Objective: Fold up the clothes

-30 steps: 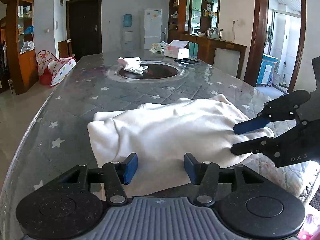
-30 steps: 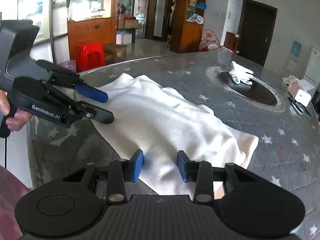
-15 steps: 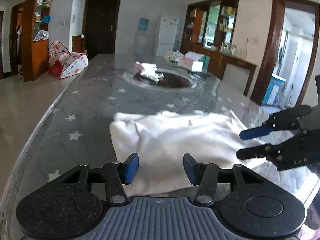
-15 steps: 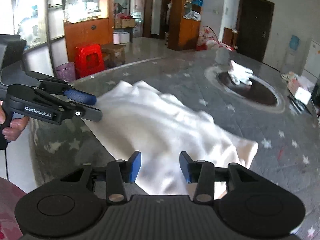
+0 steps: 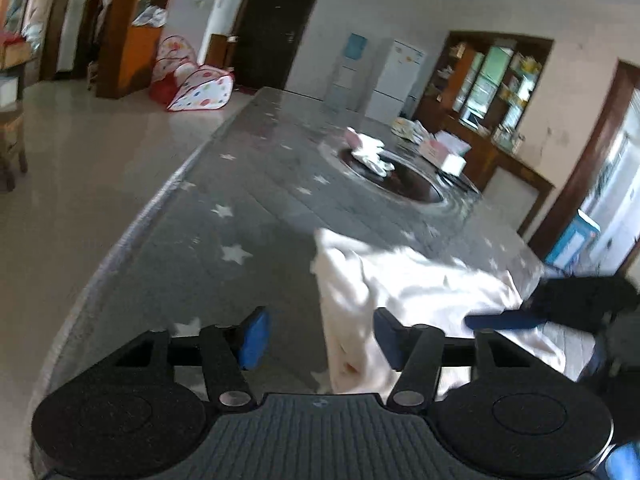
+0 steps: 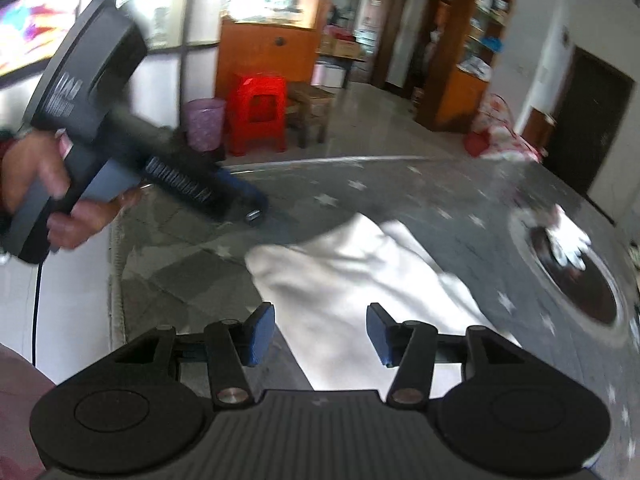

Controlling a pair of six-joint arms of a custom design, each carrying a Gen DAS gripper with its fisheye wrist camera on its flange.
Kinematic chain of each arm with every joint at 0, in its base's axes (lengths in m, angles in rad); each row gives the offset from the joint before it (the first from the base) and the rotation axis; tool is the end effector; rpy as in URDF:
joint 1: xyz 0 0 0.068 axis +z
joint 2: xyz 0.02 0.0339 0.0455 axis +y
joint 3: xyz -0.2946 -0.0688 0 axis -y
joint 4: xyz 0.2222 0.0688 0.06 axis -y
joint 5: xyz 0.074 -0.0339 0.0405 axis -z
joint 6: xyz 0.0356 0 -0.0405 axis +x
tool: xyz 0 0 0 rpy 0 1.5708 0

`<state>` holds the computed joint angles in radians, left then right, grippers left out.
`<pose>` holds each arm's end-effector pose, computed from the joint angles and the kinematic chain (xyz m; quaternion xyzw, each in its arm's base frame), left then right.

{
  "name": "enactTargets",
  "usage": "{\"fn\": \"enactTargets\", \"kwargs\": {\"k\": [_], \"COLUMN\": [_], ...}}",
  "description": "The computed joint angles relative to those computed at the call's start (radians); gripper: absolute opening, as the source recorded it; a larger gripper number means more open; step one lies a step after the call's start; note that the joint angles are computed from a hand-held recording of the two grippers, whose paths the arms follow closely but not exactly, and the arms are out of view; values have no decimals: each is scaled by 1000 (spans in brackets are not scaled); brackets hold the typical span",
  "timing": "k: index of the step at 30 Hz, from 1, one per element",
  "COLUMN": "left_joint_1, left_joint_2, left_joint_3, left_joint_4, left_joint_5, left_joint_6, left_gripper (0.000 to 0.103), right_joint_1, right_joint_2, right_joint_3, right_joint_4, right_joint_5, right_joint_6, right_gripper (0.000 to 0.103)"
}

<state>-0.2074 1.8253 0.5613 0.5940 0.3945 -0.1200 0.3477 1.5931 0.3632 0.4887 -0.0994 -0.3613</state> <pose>0.2929 -0.0756 0.1385 0.1238 0.8782 -0.2436 0.3924 0.2227 0.0845 0.1448 -0.3361 0.8503 0.0427 0.4028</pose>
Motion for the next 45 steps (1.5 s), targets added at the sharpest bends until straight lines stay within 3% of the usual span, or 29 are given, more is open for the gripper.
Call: {"fn": "enactTargets", "kwargs": {"k": [1,5,9,12,14,16,24,31,35,38,45], "left_joint_1": [8,40,49,54,55,50,36,-13,-31,-35,-28], "left_joint_2": [-4,1,21,40,52,65,160,264,297,310,319], "left_joint_3": [14,55,90,100,105,112,179,236,255,256,238], "left_joint_4": [-22,-72,-113,-118,-115,-115,-67,16,8,3,3], "left_joint_5": [0,48,94,130,152,171,305,372,368,355,325], "left_joint_6": [-16,-63,-118,-173,-211,-245,-470,-634,-640,-636,-599], "left_gripper": [73,83,89,94,95,95,94,75,46,34,23], "right_joint_1": [22,99,146,141,103,58,-67,-118,-127,-132,-200], "right_joint_2": [25,127,208,233,218,191,46,-17,-12,-6,-67], "right_joint_3": [9,51,63,64,65,62,30,-4,-19,-28,-75], "right_joint_4": [14,62,139,168,160,146,87,72,80,82,68], "right_joint_5": [13,60,126,137,87,23,-136,-206,-232,-250,-275], "right_joint_6": [-4,-9,-15,10,44,86,171,183,180,177,165], "right_gripper": [52,52,48,29,19,16,14,13,13,14,20]}}
